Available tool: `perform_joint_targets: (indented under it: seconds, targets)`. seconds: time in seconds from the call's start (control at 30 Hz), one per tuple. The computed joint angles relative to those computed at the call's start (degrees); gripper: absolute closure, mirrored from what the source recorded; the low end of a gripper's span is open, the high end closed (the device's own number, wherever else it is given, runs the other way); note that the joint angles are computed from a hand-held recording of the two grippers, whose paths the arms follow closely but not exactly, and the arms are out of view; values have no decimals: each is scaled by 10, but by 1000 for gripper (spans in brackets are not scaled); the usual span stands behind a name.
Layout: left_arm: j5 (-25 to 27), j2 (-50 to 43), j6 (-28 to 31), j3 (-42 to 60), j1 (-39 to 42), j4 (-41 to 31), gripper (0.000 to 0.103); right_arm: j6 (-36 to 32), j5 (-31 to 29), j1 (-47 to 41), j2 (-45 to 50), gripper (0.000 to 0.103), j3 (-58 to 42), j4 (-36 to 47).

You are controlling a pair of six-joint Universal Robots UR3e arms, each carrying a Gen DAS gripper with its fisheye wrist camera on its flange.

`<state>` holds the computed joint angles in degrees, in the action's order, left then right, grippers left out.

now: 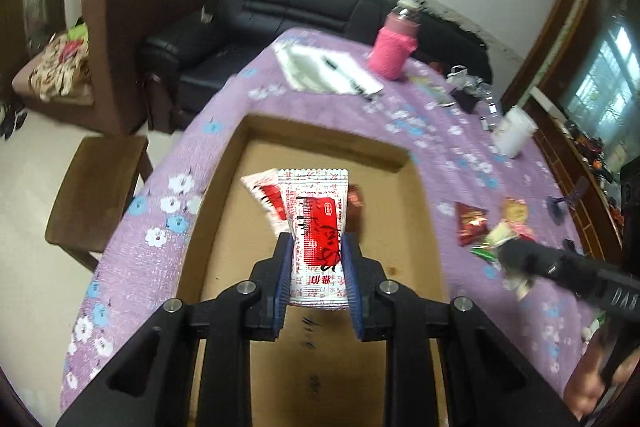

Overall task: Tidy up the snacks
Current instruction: 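Carry both packets to the cardboard tray and release them inside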

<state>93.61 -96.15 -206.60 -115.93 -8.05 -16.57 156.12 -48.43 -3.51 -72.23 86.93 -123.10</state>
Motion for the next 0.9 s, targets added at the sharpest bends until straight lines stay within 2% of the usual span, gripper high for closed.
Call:
perform_joint_targets:
  seconds: [0.13, 0.27, 0.33, 0.37, 0.43, 0.53, 0.6, 0.67, 0.8, 0.9]
  targets:
    - [-29, -27, -2, -21, 32, 35, 79, 50, -54, 83, 110, 76, -86, -23]
    - [-45, -46, -10, -32, 57, 52, 77, 80, -84, 126, 188, 75, -149, -33]
    - [-57, -44, -11, -38, 63, 62, 69, 91, -93, 137, 213, 75, -172, -39]
    - [-56, -40, -13, -42, 62, 64, 60, 97, -95, 141, 222, 75, -179, -46]
    - [-44, -23, -14, -52, 55, 69, 56, 98, -89, 139, 220, 71, -174, -55]
    - [-41, 28, -20, -75, 41, 68, 54, 84, -74, 126, 180, 71, -118, -90]
    - [-26, 64, -29, -86, 17, 71, 41, 54, -54, 101, 120, 71, -43, -117]
    - [-19, 84, -38, -87, -9, 78, 34, 19, -46, 67, 49, 71, 41, -140]
    - [-5, 62, -54, -29, -89, 77, 33, -57, -2, -45, -78, 55, 177, -123]
    - [-1, 12, -62, 42, -141, 54, 33, -132, 21, -148, -140, 55, 230, -70]
